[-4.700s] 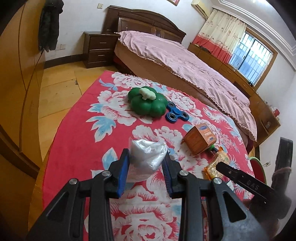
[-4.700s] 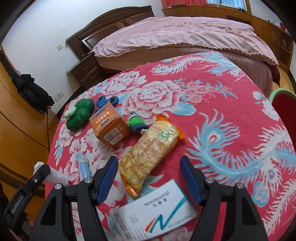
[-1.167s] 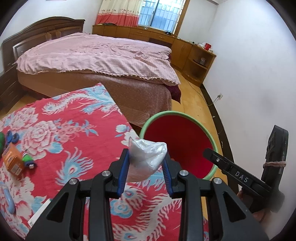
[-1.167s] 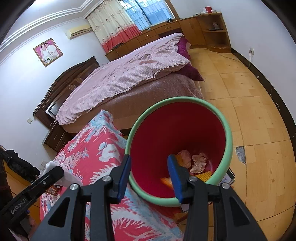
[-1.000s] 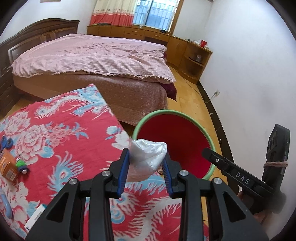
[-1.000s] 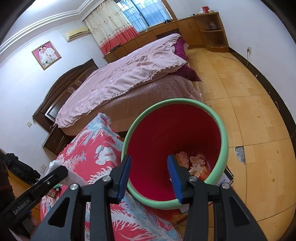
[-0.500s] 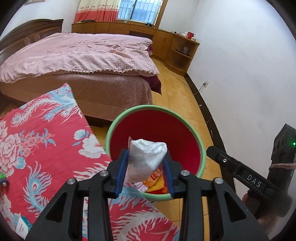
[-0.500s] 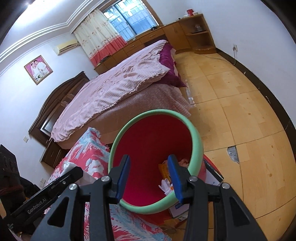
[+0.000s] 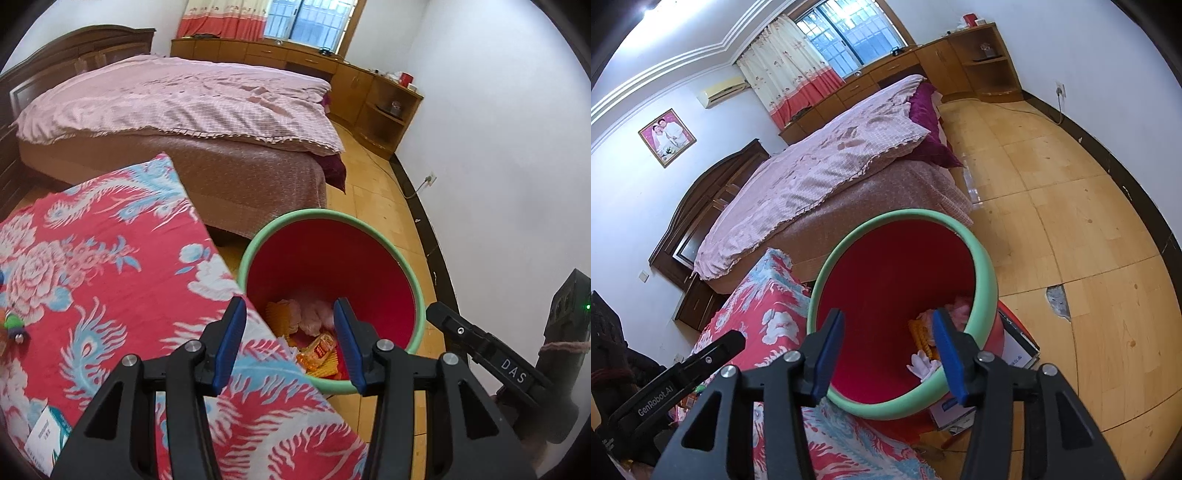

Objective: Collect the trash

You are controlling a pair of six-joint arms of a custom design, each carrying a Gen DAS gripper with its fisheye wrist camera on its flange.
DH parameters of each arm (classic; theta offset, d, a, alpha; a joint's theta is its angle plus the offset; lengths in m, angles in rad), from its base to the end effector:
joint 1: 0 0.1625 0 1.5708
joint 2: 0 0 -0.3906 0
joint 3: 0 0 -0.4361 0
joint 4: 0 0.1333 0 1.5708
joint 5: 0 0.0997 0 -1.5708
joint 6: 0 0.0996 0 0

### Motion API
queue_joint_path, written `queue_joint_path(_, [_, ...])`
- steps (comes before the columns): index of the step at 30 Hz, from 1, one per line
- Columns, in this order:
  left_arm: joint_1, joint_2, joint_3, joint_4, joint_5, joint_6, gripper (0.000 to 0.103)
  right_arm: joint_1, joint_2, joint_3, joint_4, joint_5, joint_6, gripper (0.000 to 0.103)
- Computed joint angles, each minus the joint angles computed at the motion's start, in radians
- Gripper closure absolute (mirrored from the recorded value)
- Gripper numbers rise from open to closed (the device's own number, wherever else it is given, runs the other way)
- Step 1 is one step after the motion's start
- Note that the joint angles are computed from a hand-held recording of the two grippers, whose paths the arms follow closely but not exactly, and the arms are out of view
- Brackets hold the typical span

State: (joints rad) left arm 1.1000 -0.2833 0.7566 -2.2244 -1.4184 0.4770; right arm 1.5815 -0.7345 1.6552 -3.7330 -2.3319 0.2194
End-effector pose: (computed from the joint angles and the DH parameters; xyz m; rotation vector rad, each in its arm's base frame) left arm -0.2664 -0.8506 -0.0061 1.3404 2.6584 -0.2684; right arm 0.0716 -0.6536 0.1482 -0.8041 -1.9961 1.5647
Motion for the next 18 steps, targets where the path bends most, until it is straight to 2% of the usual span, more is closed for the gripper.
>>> queue_joint_path(18, [0.042,-0.18,0.182,-0.127,0.034,-0.056,0.054,0.087,0.049,-0.051,0.0,-0.016,-0.046,0.027])
